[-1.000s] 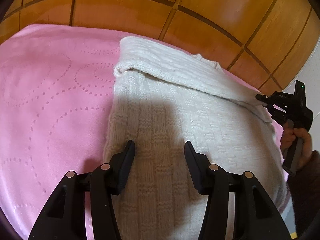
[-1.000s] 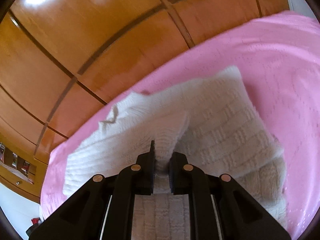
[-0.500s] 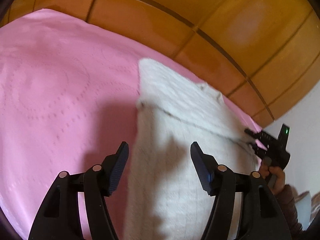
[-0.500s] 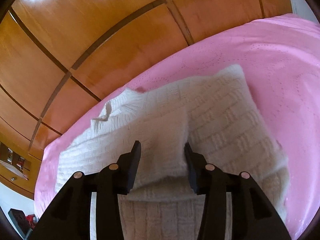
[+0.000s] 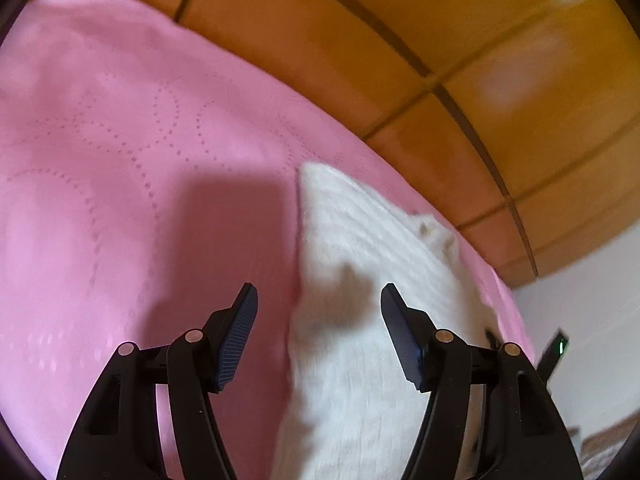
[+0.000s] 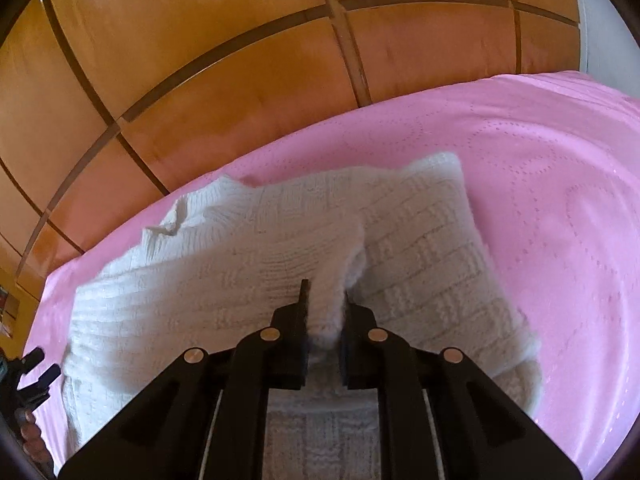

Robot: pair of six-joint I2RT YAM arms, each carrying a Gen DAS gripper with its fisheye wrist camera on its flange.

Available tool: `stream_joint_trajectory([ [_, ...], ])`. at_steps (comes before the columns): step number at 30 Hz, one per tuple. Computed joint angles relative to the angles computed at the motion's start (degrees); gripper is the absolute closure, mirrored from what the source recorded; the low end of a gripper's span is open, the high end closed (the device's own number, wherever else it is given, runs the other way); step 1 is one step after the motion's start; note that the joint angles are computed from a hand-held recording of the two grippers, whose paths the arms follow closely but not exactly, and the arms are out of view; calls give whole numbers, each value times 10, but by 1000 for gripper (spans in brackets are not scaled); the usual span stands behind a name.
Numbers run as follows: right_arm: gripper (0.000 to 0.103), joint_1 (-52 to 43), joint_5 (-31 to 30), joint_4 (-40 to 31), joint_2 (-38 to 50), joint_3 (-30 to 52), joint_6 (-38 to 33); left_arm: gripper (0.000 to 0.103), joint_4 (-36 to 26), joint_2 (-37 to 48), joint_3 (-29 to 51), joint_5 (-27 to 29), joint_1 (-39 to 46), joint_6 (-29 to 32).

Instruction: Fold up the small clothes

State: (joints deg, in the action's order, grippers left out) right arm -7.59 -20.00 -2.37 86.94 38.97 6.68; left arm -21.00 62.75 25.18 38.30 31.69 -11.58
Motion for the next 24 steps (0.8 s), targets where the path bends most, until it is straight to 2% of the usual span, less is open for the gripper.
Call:
stream_joint_trajectory([
  [3,92,3,3,11,3,-5,2,40,58,120,40,21,-13,-43],
  [6,92,2,0,11,5,-5,-1,40,100,209,71,72,-16,-79],
  [7,92,1,1,7,3,-3,-5,44,121,245,83,86,-22,-104],
  [8,93,-1,0,3,0,-2,-10,71,130,265,92,90,-28,-109],
  [9,93,1,2,0,-5,-2,-13,83,136,270,96,79,-40,-111],
  [10,93,3,7,-1,-19,-5,-20,90,158,246,83,55,-54,-118],
  [12,93,2,10,9,-50,-18,-23,92,183,185,56,30,-70,-114],
  [15,94,18,57,16,-46,-21,-27,92,167,107,34,-116,-147,-83],
  [16,94,28,77,20,-23,-17,-31,92,158,109,39,-220,-203,-72],
  [18,93,36,92,31,7,-14,-28,89,138,154,62,-361,-287,-51],
  [19,92,36,93,27,5,-12,-26,89,141,161,62,-401,-315,-47],
  [20,86,35,93,20,1,-8,-24,89,140,152,60,-435,-337,-49],
  [22,75,31,100,11,-15,-7,-22,89,123,115,51,-459,-353,-61],
  [23,74,29,103,9,-28,-10,-24,89,113,90,45,-466,-359,-71],
  [24,72,27,106,10,-55,-18,-24,83,102,59,35,-472,-365,-80],
])
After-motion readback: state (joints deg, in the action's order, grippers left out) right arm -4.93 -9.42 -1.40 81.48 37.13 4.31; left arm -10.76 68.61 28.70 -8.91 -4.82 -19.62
